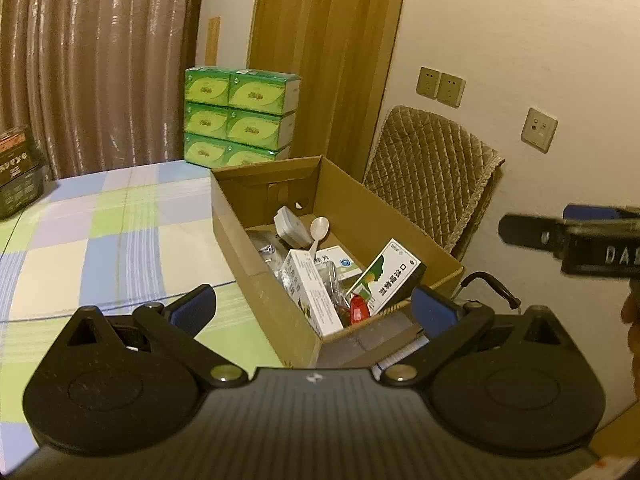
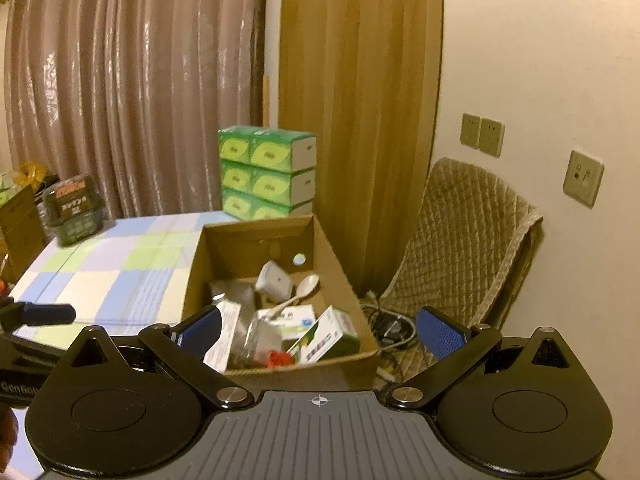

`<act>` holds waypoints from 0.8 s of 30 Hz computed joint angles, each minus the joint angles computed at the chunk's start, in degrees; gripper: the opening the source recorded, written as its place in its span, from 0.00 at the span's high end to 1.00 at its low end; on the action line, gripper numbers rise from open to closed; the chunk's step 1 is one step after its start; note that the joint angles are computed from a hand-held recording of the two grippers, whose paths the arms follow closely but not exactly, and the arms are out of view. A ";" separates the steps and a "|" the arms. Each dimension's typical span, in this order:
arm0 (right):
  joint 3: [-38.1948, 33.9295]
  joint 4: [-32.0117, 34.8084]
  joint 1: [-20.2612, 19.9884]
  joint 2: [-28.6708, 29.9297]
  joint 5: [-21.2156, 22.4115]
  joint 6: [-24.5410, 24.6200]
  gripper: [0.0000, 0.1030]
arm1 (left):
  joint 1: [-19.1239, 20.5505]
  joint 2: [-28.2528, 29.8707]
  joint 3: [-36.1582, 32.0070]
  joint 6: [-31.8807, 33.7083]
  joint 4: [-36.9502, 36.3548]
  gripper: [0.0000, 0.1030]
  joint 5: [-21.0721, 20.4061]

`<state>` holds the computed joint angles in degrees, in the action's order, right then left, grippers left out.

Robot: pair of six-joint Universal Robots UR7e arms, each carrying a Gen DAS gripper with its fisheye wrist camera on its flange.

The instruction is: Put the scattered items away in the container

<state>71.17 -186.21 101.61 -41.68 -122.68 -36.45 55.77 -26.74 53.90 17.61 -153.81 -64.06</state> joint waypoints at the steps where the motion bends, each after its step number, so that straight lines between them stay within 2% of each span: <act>1: 0.60 -0.01 0.11 -0.23 0.02 0.05 0.02 | -0.18 -0.69 1.15 -0.10 -0.46 0.01 0.45; 8: 4.44 -0.35 1.14 -2.08 -0.56 2.57 0.02 | -1.69 -4.96 7.89 -0.70 -3.66 0.01 3.23; 24: 12.48 -3.57 3.39 -5.73 -3.82 5.49 0.02 | -4.31 -11.17 16.91 -4.29 -6.57 0.01 7.48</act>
